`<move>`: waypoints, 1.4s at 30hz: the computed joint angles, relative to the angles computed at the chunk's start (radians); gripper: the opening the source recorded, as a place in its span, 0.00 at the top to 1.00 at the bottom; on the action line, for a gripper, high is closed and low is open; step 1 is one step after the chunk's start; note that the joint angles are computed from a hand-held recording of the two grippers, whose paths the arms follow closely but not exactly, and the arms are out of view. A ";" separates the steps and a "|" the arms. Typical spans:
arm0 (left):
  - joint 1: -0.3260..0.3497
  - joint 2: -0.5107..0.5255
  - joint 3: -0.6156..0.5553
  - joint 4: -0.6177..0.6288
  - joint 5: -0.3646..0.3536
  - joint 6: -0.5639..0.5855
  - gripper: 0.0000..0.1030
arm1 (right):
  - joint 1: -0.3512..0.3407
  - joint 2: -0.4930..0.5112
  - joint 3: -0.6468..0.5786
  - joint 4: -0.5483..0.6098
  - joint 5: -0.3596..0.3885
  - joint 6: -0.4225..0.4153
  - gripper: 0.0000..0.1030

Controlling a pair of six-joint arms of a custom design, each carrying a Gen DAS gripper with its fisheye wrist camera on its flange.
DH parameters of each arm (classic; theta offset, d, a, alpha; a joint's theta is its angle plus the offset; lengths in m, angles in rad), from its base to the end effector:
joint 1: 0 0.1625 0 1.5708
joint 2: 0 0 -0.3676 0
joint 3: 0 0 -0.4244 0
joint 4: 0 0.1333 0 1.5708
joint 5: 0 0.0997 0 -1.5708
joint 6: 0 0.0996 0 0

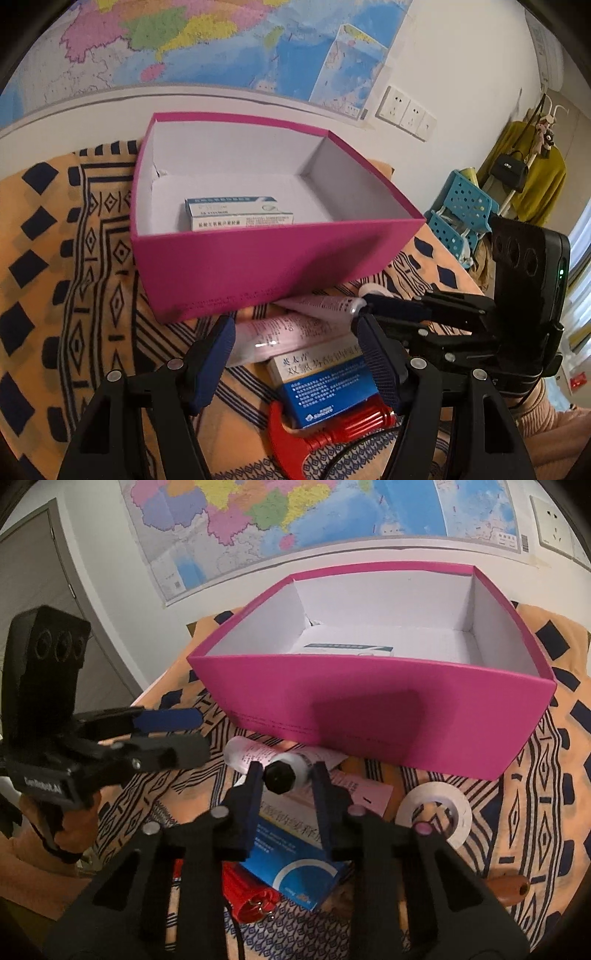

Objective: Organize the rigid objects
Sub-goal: 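Reach the right gripper to the white black-capped ointment tube and grasp it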

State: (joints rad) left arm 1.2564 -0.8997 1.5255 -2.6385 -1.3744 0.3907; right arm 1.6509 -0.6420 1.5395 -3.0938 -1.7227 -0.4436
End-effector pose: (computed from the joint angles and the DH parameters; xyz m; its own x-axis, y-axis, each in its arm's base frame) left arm -0.0726 -0.7172 0.1561 -0.7798 0.5344 -0.3260 0.6235 0.7096 -0.3283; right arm 0.1737 -0.6858 0.0294 -0.8685 -0.3385 0.3621 -0.4845 0.7338 -0.4762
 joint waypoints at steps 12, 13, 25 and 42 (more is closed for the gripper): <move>0.007 -0.010 0.016 0.046 -0.036 0.004 0.32 | -0.011 -0.091 0.117 -0.008 0.103 -0.040 0.73; 0.007 -0.010 0.017 0.048 -0.033 0.005 0.32 | -0.013 -0.093 0.121 -0.010 0.100 -0.031 0.73; 0.003 0.001 0.010 0.075 -0.017 0.011 0.32 | -0.052 -0.105 0.149 0.012 0.077 0.032 0.74; 0.034 -0.056 0.054 0.105 -0.020 0.004 0.31 | -0.029 -0.051 0.068 0.136 0.153 -0.002 0.75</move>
State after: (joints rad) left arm 1.2905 -0.9560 1.5795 -2.5337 -1.3940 0.3947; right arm 1.6222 -0.6930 1.6077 -2.9578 -1.5700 -0.4457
